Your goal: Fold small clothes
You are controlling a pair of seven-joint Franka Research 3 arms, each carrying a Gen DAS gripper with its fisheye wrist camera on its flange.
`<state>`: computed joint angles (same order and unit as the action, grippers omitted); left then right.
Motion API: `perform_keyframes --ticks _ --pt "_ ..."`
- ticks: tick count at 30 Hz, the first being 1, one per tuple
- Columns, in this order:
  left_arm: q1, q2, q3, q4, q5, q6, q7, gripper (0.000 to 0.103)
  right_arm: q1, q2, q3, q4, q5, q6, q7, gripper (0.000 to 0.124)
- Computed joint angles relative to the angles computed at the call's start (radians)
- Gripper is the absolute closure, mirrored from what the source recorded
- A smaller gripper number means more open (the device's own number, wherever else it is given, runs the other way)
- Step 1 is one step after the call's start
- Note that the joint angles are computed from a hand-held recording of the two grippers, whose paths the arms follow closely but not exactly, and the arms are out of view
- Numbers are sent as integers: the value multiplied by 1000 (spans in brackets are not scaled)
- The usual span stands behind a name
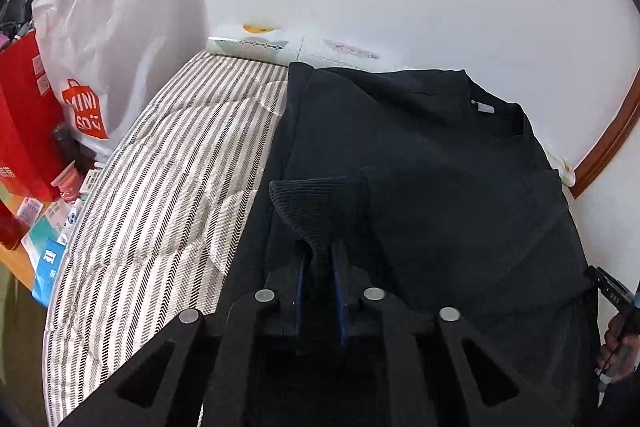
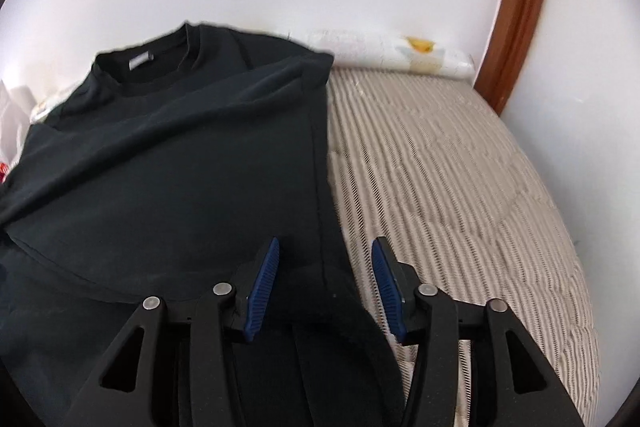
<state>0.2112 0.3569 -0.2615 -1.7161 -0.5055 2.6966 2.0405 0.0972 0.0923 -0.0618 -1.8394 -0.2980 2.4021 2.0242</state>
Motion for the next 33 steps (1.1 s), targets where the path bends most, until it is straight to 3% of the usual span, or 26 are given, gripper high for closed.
perform_keyframes --ticks 3,8,11,16,21,25,28,30,33 --pt "-5 -17 2 -25 11 28 9 87 -2 -2 1 2 26 -44 -25 65" --pt "-35 -63 20 -87 92 91 -13 87 -20 -110 8 -97 20 18 49 64" --pt "-29 -105 10 -133 73 111 11 87 -31 -160 25 -125 40 1 20 64" --pt "-25 -202 8 -214 -39 85 98 87 -51 -248 65 -178 -47 -48 107 64" --pt "-63 -348 51 -349 -167 64 214 87 -53 -341 71 -228 56 -115 40 65" --pt "-105 -459 115 -450 -264 13 292 87 -65 -444 100 -294 64 -156 11 64" --pt "-128 -528 146 -537 -227 36 258 86 -75 -513 116 -360 83 -166 2 64" --pt "-146 -562 171 -588 -214 46 249 84 -86 -557 127 -407 92 -163 7 62" --pt "-169 -595 204 -646 -181 53 224 66 -92 -623 132 -488 128 -158 5 62"
